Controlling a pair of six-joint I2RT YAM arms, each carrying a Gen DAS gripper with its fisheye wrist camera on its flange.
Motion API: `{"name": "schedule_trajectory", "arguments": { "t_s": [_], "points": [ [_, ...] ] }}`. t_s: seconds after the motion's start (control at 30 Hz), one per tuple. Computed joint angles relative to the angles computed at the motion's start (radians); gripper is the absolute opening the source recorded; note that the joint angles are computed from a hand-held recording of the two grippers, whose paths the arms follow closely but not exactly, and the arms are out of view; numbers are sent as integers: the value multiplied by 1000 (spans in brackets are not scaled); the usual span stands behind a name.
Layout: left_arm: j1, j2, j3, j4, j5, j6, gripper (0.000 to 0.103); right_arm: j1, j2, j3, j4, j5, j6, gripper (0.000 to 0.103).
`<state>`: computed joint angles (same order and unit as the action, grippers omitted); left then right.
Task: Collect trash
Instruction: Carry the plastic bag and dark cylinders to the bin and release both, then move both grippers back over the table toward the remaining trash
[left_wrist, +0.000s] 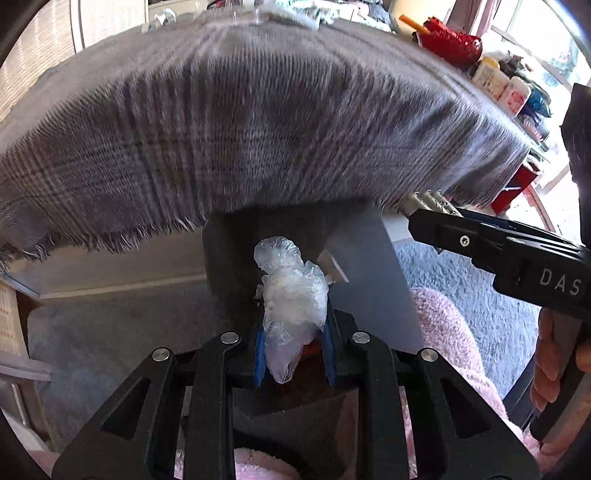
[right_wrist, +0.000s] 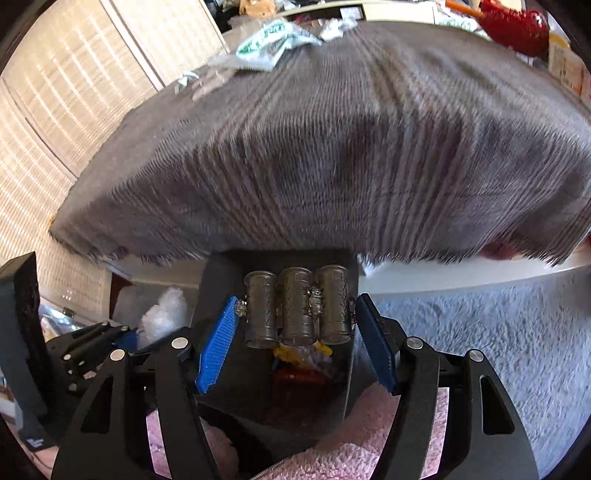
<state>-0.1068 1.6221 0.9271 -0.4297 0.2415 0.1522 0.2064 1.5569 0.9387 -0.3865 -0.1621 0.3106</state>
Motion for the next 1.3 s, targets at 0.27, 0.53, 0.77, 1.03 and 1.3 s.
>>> {"name": "schedule_trajectory", "arguments": {
  "t_s": [0.27, 0.53, 0.77, 1.03, 1.3],
  "points": [
    [6, 51, 20, 12, -14, -11, 54, 25, 69, 37, -9, 29, -18, 68],
    [24, 59, 36, 7, -17, -8, 79, 4, 41, 31, -10, 65, -30, 85],
    [36, 33, 42, -10, -24, -3, 94, -19, 8, 31, -23, 98, -32, 98],
    [60, -32, 58, -37, 7, -22, 95, -101, -58, 53, -35, 47, -29, 100],
    [102, -48, 192, -145, 48, -3, 95, -146, -43, 190, -88, 69, -80, 100]
  ]
}}
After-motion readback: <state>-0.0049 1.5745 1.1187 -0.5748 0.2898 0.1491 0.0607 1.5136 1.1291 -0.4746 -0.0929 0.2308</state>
